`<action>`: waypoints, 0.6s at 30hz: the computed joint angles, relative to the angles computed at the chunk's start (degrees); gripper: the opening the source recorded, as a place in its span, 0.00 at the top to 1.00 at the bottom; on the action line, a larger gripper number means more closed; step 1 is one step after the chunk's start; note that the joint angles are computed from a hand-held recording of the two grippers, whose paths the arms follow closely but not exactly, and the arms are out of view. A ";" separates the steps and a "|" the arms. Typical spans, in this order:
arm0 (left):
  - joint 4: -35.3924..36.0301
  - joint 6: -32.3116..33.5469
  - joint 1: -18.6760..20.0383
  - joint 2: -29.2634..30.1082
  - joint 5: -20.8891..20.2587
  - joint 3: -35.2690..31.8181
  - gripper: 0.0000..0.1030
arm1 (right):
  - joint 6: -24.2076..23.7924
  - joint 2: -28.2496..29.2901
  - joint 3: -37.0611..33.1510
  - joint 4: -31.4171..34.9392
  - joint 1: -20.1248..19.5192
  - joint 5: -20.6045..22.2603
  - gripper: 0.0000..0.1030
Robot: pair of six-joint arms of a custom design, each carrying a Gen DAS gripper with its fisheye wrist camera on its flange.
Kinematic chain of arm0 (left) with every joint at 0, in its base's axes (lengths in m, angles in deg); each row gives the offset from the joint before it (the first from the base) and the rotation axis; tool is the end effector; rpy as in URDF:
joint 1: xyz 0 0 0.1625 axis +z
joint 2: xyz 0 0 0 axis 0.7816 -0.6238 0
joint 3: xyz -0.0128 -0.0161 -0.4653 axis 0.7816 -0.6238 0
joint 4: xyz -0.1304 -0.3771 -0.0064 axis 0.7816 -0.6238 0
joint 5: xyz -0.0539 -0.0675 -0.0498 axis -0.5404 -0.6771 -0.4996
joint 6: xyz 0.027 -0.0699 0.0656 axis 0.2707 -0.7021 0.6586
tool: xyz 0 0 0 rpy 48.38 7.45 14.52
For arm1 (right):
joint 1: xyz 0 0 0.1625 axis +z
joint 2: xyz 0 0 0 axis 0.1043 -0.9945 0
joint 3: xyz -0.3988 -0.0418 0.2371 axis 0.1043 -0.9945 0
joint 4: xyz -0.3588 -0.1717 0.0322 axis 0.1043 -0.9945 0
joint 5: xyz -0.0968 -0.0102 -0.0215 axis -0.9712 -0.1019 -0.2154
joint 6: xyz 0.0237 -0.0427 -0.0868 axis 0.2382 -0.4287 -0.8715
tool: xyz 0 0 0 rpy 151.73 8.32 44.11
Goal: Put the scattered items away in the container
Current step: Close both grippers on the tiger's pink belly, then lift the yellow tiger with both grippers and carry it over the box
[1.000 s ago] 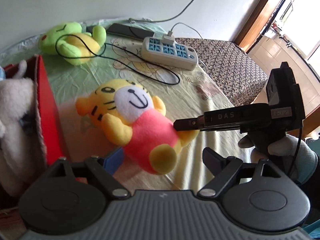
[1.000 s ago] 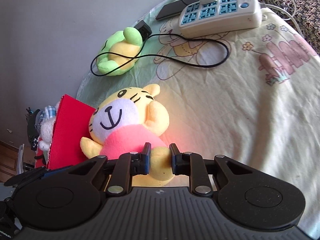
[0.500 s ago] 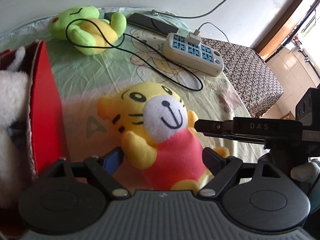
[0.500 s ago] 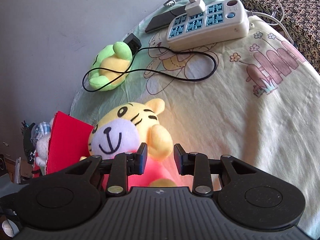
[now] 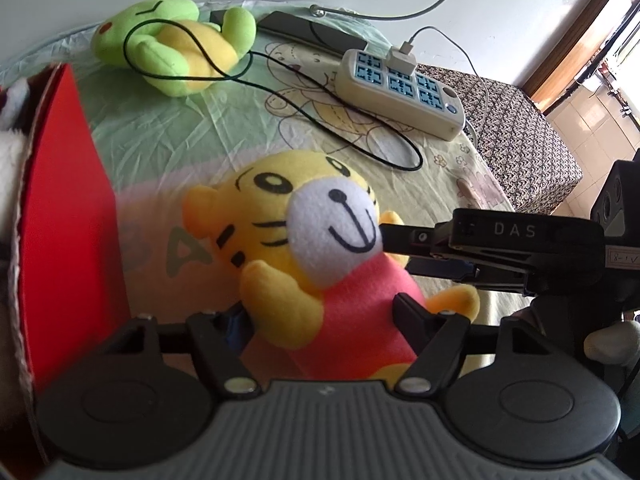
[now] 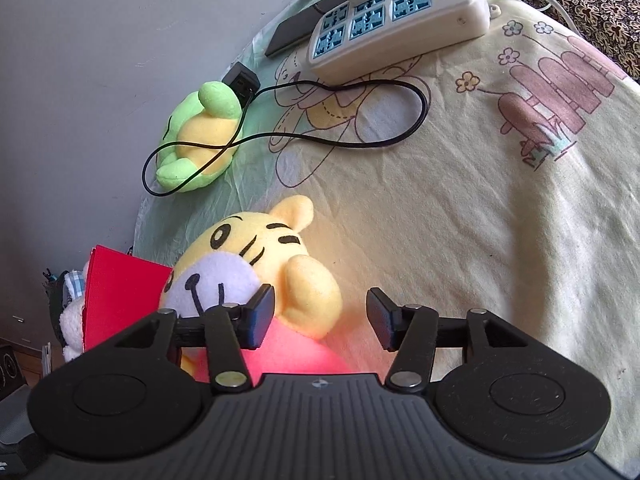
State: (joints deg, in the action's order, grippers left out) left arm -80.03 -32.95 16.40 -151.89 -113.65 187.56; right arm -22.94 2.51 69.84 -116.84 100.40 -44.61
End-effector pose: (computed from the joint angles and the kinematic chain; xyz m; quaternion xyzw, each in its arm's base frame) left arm -0.0712 -0.6424 0.2961 0.2045 0.9456 -0.1530 0.2018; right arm 0.2935 -0.6331 0.0070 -0.1045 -0.9448 0.3072 0.0456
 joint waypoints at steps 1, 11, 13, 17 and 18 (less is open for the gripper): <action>0.08 0.11 -0.05 0.03 -0.02 -0.06 0.28 | -0.66 0.04 0.07 -0.25 0.03 0.58 0.59; -4.96 6.23 -2.83 -1.52 0.87 3.89 0.38 | -6.82 -1.25 1.48 0.99 1.61 -0.20 0.78; -6.85 8.50 -3.69 -2.03 1.17 5.31 0.38 | -6.97 -1.53 2.15 0.77 2.07 -0.77 0.80; -8.07 10.31 -4.49 -2.81 1.09 6.74 0.38 | -5.83 -1.87 3.09 -0.03 2.63 -1.59 0.82; -8.29 10.50 -4.55 -3.17 0.82 6.97 0.38 | -5.52 -1.99 3.27 -0.22 2.78 -1.52 0.83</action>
